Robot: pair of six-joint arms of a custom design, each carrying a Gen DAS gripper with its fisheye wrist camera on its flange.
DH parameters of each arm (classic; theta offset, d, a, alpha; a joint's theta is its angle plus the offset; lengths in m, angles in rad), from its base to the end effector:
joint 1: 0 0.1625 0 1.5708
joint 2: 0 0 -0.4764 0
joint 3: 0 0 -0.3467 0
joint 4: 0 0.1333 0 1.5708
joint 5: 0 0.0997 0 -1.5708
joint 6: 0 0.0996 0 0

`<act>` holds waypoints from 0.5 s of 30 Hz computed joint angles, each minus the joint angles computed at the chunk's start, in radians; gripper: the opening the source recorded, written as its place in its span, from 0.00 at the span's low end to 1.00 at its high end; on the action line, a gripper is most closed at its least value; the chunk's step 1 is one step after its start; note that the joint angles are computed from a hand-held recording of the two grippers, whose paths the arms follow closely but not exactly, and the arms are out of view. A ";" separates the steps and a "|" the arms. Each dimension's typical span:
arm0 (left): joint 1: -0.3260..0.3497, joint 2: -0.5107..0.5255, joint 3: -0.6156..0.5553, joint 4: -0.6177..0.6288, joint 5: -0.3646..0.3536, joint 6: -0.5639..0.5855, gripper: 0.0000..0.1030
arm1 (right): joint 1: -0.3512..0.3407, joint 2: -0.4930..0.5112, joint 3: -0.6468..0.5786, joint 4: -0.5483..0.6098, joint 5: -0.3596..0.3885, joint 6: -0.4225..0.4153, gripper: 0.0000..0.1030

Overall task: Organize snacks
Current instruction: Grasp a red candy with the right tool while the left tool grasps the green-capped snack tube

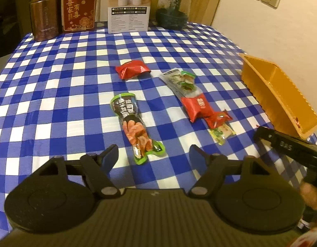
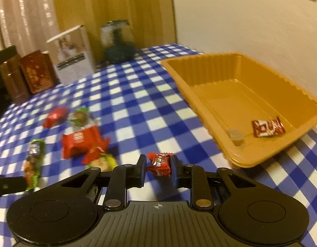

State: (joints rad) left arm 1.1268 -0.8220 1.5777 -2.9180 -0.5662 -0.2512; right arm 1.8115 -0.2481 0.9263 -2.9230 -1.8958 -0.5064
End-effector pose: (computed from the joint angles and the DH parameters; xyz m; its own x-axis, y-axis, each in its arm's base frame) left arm -0.0998 -0.7157 0.2849 -0.7536 -0.3748 -0.5400 0.1747 0.6777 -0.7142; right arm 0.3056 -0.8194 0.0504 -0.7560 -0.3963 0.5209 -0.6323 0.6479 -0.4248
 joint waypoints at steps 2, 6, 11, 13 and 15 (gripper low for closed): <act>0.006 0.009 -0.009 -0.023 0.006 0.011 0.64 | 0.002 -0.003 0.007 -0.001 0.016 -0.008 0.24; 0.022 0.033 -0.042 -0.065 0.014 0.036 0.57 | 0.003 -0.006 0.011 0.007 0.030 -0.014 0.24; 0.044 0.064 -0.102 -0.071 0.026 0.026 0.46 | 0.002 -0.001 0.006 0.019 0.031 -0.014 0.24; 0.053 0.077 -0.127 -0.072 0.029 0.025 0.40 | 0.000 -0.001 0.004 0.020 0.030 -0.014 0.24; 0.059 0.089 -0.150 -0.045 0.043 0.013 0.37 | 0.000 0.001 0.001 0.022 0.030 -0.014 0.24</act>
